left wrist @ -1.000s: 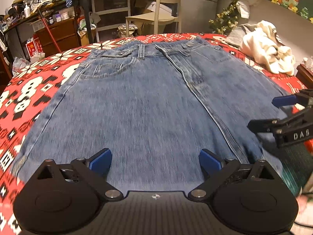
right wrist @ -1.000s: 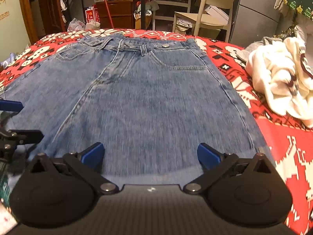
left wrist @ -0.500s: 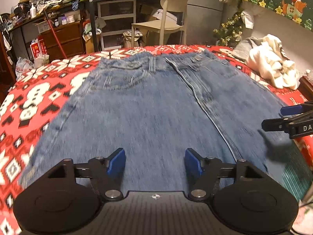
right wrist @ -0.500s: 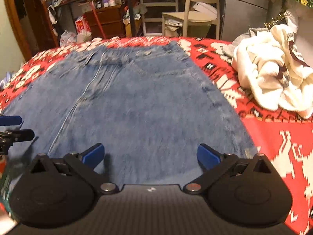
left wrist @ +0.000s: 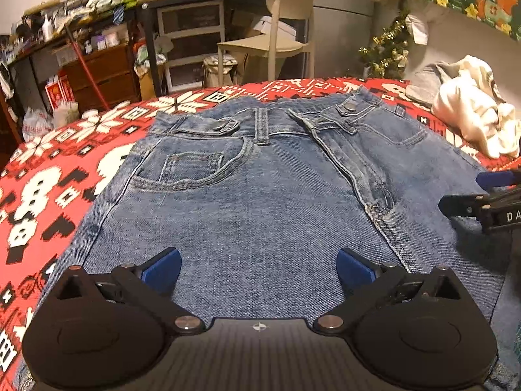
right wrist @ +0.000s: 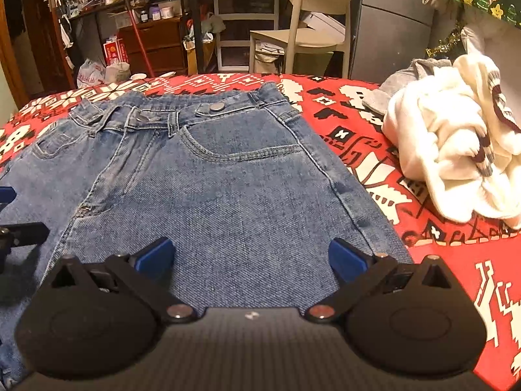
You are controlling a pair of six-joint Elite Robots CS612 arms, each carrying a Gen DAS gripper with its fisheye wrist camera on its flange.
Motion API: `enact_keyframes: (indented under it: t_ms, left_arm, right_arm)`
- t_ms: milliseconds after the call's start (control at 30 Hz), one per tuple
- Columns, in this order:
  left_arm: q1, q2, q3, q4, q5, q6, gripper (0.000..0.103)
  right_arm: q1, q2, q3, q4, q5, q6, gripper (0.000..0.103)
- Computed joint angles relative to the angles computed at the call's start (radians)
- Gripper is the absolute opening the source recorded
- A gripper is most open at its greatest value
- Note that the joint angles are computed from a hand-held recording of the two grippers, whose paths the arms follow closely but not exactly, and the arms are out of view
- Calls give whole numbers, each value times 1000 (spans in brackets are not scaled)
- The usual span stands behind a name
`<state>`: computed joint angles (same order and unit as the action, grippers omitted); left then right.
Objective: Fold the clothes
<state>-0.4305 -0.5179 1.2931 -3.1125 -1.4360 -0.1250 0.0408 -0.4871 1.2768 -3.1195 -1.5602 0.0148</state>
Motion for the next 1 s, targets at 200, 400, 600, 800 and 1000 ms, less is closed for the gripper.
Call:
enact_keyframes:
  t_ms: [200,400,600,800,1000]
  left_arm:
    - [-3,-3,-3,18,12,-10,103]
    - [-2,2,-9,12,10,-10,103]
    - [0,13,-8,-40,6,-2,103]
    - [36,6,-37,-5,-68,-100,90]
    - [70,42,-132,-35,-75,-64,78]
  right_arm:
    - [-6,21,10,-110,28,-16,102]
    - [-2,33,-1,-131,13,-3,102]
    - [-11,38,-1,-154,53,19,102]
    - [-29,14,3,-134,93,23,102]
    - [-53,8,-50,-75,174,-102,93]
